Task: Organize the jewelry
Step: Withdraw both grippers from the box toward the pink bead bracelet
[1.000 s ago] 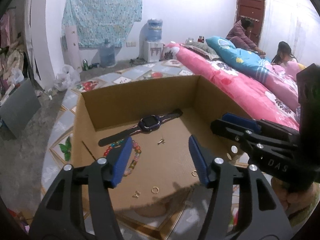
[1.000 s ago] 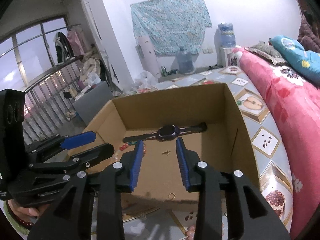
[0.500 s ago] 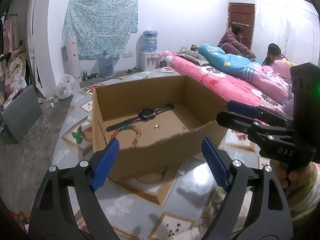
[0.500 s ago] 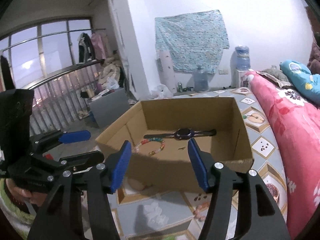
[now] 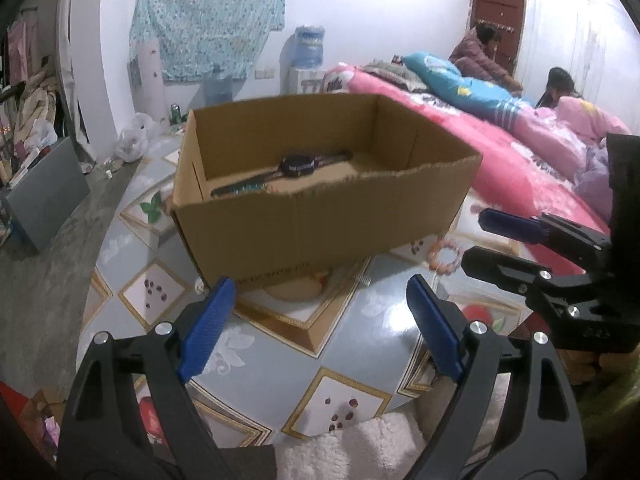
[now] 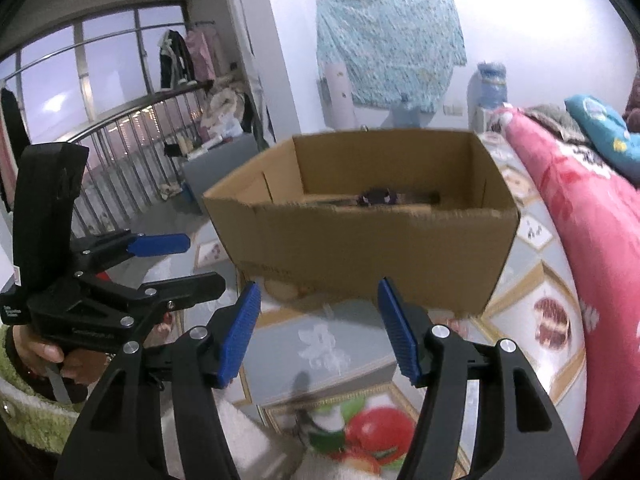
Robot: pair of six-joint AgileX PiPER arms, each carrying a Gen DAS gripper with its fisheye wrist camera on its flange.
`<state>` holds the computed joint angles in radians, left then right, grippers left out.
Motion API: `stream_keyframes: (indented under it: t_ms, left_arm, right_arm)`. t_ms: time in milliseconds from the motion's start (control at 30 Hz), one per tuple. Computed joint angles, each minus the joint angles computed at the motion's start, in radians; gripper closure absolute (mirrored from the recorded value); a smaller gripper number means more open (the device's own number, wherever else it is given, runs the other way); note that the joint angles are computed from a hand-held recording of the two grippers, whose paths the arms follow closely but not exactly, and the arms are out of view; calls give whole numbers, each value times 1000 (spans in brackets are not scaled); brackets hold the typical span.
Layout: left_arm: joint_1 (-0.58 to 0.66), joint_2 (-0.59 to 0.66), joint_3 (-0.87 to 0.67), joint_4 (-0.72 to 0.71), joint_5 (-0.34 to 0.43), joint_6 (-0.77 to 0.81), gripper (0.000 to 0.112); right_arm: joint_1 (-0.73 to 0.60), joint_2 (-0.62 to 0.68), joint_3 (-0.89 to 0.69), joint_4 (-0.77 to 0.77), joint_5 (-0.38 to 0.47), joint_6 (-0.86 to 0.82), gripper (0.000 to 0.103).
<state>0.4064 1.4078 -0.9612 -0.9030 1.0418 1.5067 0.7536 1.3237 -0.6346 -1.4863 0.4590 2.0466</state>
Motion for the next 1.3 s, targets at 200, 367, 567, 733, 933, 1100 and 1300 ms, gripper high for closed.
stream_keyframes:
  t_ms: [200,367,567,733,933,1100,1300]
  left_arm:
    - [-68,6,32,72,-101,-82,29]
    - [-109,16,36,121,-149,-145,29]
    - [-151,32,29,183,-197,-236,29]
    - [-173,46,28,217,-225,-280,29]
    - [-194,48,37,247,-250,-323,29]
    - [-201,45,45,262,-259,-345,29]
    - [-225,63,41,295,-278,-392,29]
  right_arm:
    - [-9,20,13,72,-17,-10,43]
    - [-19,40,16,105,-36,-19,43]
    - [-29,51,13,133,-55,-36,43]
    - [-37,57,12,150,-66,-46,43]
    - [-43,50,20,166,-61,-58,43]
    - [-63,37,40,182,-57,-71,43]
    - [-132,18,58,210,-60,-89,43]
